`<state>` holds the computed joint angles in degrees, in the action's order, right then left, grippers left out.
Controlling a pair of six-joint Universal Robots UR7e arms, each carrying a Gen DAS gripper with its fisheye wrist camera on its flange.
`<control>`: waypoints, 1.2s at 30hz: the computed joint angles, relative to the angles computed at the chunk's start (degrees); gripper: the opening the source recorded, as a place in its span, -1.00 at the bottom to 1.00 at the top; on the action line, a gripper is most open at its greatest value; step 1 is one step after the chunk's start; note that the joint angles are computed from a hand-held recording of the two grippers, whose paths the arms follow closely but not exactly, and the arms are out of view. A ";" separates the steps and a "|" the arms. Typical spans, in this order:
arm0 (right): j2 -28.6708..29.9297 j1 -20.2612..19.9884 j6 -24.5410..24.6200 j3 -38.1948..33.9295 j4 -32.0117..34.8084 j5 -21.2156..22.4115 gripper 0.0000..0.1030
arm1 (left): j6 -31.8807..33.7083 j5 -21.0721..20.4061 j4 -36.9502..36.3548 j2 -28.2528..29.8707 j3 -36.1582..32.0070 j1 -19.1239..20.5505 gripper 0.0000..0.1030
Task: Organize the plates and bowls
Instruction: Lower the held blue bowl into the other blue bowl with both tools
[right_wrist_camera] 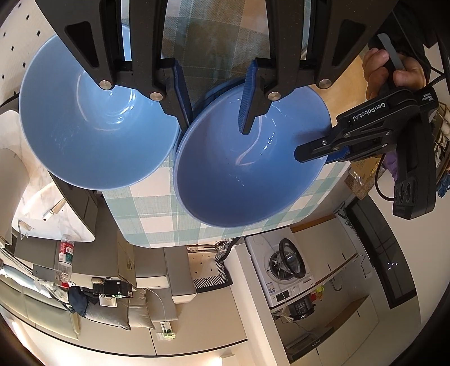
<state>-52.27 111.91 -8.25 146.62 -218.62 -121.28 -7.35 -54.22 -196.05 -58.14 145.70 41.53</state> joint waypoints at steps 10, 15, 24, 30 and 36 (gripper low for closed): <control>0.41 0.08 -0.54 -0.04 0.01 -0.02 -0.33 | 0.31 0.24 0.02 0.24 0.05 0.48 -0.52; 1.08 0.35 -0.56 -0.35 -0.04 -0.64 -0.33 | 0.67 1.06 -0.68 0.84 0.44 0.38 -0.50; 5.00 2.68 -1.62 -2.40 -1.16 -5.51 -0.23 | 1.64 2.44 -1.29 1.47 0.71 -0.05 -0.45; 7.43 3.93 -2.51 -3.80 -2.60 -8.44 -0.17 | 1.54 3.56 -1.23 2.04 0.67 -0.53 -0.41; 8.02 3.96 -2.13 -3.70 -4.01 -8.53 -0.17 | 1.83 4.04 -1.45 2.37 0.62 -0.62 -0.39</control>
